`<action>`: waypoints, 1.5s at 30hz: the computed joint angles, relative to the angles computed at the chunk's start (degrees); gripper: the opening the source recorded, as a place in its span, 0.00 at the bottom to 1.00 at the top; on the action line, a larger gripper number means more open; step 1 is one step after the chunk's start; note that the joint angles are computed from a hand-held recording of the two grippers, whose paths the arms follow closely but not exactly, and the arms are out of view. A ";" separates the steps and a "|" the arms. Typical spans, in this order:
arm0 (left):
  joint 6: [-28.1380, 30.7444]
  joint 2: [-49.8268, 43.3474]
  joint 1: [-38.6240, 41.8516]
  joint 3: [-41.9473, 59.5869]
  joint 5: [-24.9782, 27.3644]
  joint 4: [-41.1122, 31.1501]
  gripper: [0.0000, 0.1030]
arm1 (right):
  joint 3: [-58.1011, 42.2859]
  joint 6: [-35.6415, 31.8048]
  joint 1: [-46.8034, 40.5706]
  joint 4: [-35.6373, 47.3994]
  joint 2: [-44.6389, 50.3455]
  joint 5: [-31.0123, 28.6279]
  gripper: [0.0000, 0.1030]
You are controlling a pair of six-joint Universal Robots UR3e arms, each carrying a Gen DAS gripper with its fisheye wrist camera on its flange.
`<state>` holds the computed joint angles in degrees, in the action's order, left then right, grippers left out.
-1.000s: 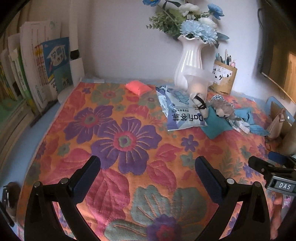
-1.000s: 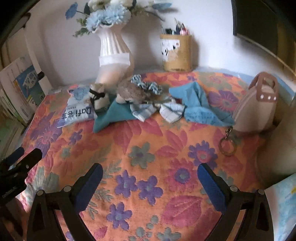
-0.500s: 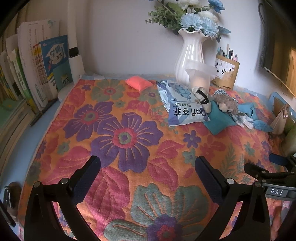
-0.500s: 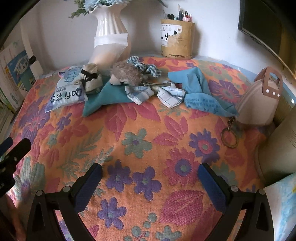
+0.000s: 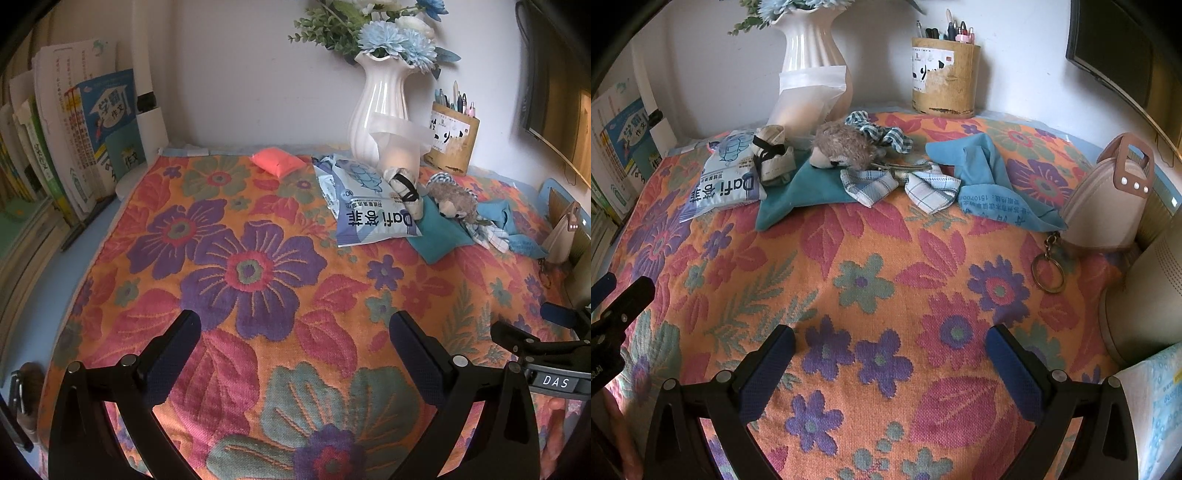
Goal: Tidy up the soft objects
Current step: 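Grasp the white-and-blue printed wipes bag with the left tool while the right tool grasps the teal cloth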
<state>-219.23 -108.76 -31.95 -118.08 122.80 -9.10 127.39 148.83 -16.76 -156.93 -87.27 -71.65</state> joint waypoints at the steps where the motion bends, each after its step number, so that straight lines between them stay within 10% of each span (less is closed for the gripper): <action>1: -0.06 -0.03 0.01 0.01 0.01 -0.10 0.99 | 0.00 -0.08 -0.04 0.02 -0.01 0.01 1.00; 9: -0.44 0.44 0.17 -0.39 -0.28 -0.74 0.99 | 1.05 -0.35 -1.13 0.46 -1.29 0.23 1.00; 12: -2.41 4.07 1.43 2.54 -3.19 -11.98 0.99 | 0.92 1.21 -4.47 4.27 -4.29 1.50 1.00; 20: 2.55 9.47 6.15 10.64 -9.98 -16.70 0.99 | -21.66 7.88 -2.16 13.06 3.49 0.89 1.00; 27: 8.36 -4.31 12.86 21.06 -16.78 -11.16 0.98 | -45.30 11.05 3.43 20.01 22.40 -7.19 0.76; 34: 10.65 -10.77 16.41 20.33 -23.96 -2.64 0.95 | -48.55 8.39 7.44 14.50 29.40 -12.54 0.76; 41: 11.64 -12.69 18.67 17.48 -29.50 4.13 0.42 | -47.77 6.91 7.55 11.61 31.20 -10.85 0.16; 45: 11.41 -10.52 19.78 13.25 -31.91 8.18 0.21 | -43.90 5.66 4.40 12.88 26.38 -2.58 0.09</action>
